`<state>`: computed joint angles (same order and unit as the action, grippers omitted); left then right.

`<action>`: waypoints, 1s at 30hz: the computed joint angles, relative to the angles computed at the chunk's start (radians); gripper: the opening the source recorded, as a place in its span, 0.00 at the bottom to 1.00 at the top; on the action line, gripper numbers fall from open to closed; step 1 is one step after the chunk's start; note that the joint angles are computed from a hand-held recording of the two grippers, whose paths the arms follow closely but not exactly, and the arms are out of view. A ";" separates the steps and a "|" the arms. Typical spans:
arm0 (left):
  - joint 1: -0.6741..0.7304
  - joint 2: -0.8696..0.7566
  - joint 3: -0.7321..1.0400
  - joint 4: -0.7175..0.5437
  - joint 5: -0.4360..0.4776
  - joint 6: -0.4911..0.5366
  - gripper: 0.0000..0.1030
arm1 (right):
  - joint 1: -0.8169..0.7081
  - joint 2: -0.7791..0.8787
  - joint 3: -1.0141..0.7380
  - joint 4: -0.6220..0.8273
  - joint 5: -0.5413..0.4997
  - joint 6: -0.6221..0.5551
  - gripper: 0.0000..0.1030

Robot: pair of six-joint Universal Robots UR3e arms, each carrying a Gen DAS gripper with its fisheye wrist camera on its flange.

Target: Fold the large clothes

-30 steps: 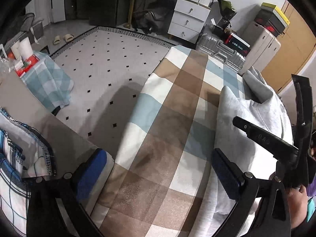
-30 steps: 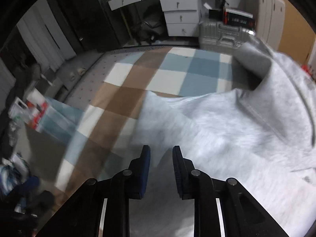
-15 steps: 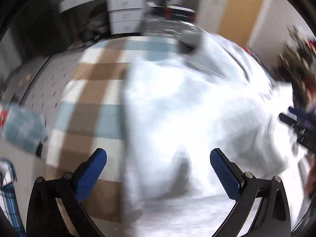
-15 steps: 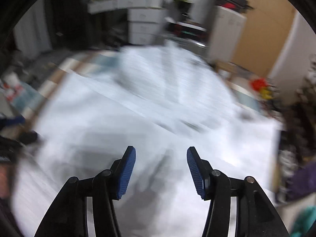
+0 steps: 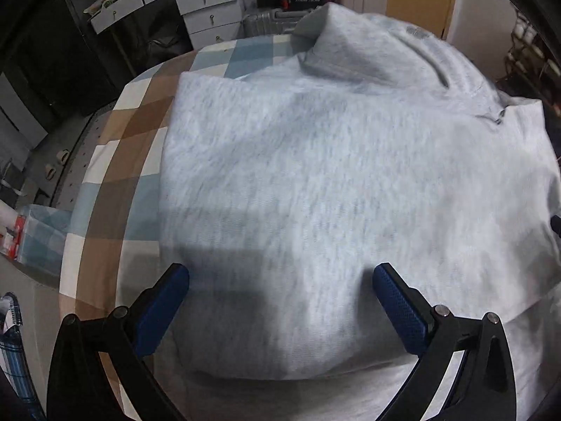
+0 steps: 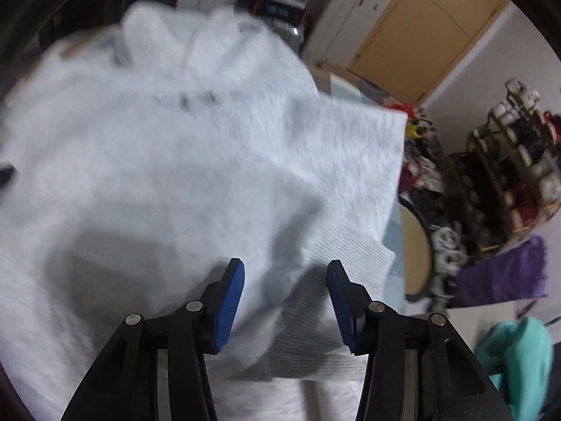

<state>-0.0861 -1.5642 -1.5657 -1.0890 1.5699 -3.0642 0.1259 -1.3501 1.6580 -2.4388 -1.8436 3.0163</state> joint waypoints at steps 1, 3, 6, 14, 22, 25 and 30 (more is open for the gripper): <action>0.008 0.016 -0.018 0.023 -0.026 0.003 0.99 | -0.011 -0.084 0.053 0.004 0.040 0.011 0.47; 0.039 0.042 -0.078 0.108 -0.082 0.032 0.99 | -0.028 -0.148 0.090 -0.012 0.148 0.018 0.49; 0.025 -0.006 -0.100 0.146 -0.052 0.056 0.99 | -0.006 -0.125 0.114 -0.003 0.190 0.031 0.55; 0.021 -0.012 -0.131 0.209 -0.045 0.104 0.99 | 0.057 -0.165 0.212 -0.103 0.202 0.148 0.59; -0.024 -0.006 -0.107 0.180 -0.015 0.062 0.99 | 0.109 -0.083 0.151 -0.008 0.126 0.181 0.69; -0.015 0.015 -0.152 0.229 -0.034 0.077 0.99 | 0.109 -0.099 0.093 0.030 0.145 0.177 0.66; -0.007 0.065 -0.219 0.282 -0.055 0.075 0.99 | 0.127 -0.054 -0.099 -0.097 0.098 0.159 0.90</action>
<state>-0.0933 -1.4996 -1.7850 -0.8072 1.5147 -2.9895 0.2525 -1.4041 1.5594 -2.5355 -1.7453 3.1750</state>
